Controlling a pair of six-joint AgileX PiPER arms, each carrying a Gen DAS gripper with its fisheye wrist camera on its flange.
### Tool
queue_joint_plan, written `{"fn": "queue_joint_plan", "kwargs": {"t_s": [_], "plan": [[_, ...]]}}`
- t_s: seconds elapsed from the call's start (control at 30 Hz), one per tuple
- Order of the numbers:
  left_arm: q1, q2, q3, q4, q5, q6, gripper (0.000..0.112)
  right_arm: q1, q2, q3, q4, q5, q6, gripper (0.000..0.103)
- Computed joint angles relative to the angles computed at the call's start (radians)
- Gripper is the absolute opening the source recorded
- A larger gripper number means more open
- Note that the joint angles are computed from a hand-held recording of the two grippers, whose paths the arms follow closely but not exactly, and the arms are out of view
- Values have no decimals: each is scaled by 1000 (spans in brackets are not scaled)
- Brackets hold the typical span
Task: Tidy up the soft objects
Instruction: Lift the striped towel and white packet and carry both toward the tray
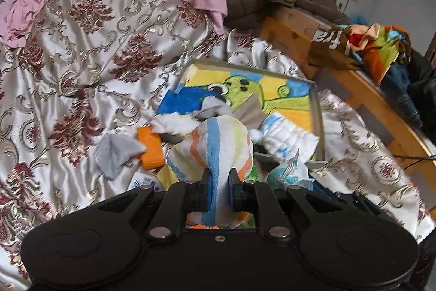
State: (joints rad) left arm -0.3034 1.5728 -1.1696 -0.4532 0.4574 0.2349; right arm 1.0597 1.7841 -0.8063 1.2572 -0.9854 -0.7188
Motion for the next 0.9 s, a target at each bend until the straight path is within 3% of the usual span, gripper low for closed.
{"fn": "queue_joint_plan", "kwargs": {"t_s": [0.27,0.4,0.67,0.8,0.9], "plan": [[-24,75,-130,17,5,-35,12,-23,-25,16,-19,0,6,36],[-20,152,-225,-28,-1,19,12,-72,-30,-9,-41,42,-29,37],[5,461,-579,-143,10,81,12,-356,11,-185,-159,287,-168,37],[30,655,-797,-270,32,150,12,-514,102,-360,-161,496,-187,37],[45,780,-936,-345,60,220,12,-594,202,-510,-59,632,-292,37]]}}
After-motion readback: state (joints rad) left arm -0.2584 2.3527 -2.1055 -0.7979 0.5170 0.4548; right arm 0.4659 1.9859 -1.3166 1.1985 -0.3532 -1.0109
